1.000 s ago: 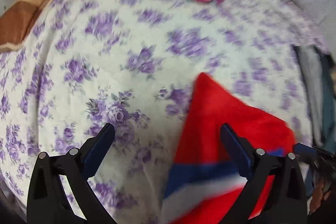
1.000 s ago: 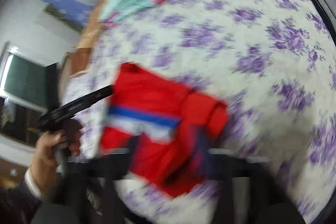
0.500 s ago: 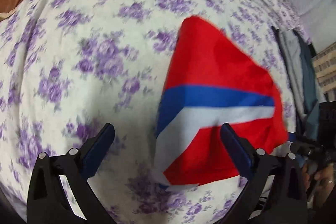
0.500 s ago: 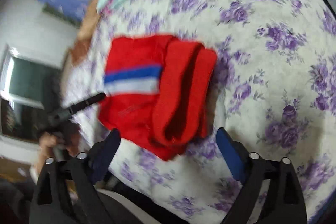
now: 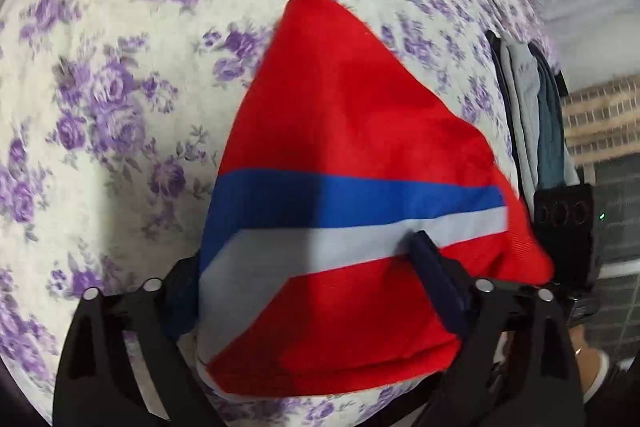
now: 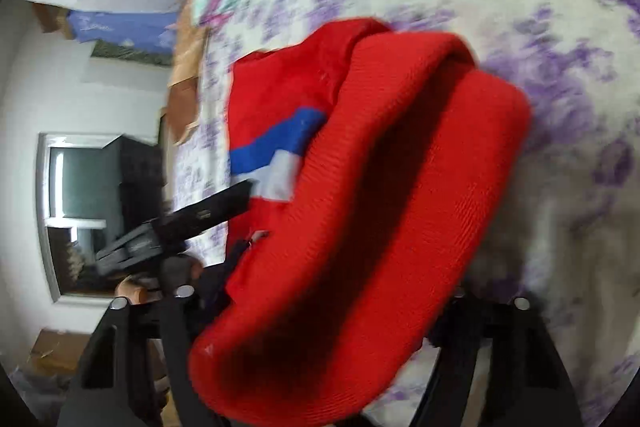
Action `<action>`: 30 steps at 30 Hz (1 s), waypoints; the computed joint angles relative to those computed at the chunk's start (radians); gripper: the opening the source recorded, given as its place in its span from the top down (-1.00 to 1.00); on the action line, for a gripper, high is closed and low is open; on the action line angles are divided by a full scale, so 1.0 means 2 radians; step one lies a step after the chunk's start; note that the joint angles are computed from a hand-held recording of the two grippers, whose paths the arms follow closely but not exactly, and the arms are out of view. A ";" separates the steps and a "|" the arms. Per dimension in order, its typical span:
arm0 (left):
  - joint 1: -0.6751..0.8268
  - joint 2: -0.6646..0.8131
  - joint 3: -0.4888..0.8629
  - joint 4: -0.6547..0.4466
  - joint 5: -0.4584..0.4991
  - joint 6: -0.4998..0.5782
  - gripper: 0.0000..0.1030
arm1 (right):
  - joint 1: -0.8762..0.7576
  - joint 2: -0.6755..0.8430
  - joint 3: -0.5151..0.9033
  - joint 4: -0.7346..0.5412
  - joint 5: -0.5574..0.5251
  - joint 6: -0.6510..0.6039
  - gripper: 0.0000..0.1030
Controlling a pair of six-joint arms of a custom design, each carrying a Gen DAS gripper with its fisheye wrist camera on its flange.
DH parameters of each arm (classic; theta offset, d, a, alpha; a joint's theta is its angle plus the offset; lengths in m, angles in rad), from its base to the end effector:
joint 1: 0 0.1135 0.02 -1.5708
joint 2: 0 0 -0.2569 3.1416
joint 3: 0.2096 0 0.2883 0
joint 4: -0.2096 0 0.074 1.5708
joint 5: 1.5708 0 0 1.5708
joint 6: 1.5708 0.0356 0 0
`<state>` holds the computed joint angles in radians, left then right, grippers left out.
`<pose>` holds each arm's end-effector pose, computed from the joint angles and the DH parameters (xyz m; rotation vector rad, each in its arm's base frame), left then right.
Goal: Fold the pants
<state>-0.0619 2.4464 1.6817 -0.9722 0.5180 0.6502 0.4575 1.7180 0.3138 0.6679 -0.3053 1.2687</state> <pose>0.4430 -0.0451 0.0226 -0.9906 -2.8548 0.8390 0.2138 0.1172 0.0270 0.8593 2.4487 1.1310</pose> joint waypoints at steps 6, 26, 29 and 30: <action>0.022 0.084 0.120 -0.100 0.029 0.024 -0.71 | -0.032 0.115 -0.013 0.146 -0.023 0.061 -0.36; -0.071 -0.113 0.057 -0.012 0.126 -0.044 0.57 | -0.200 -0.346 0.078 -0.416 -0.052 -0.316 0.10; -0.122 -0.074 0.159 0.033 0.128 -0.139 0.57 | -0.316 -0.285 0.169 -0.453 -0.100 -0.449 0.10; -0.138 -0.048 0.209 0.044 0.123 -0.170 0.56 | -0.351 -0.259 0.200 -0.464 -0.114 -0.493 0.09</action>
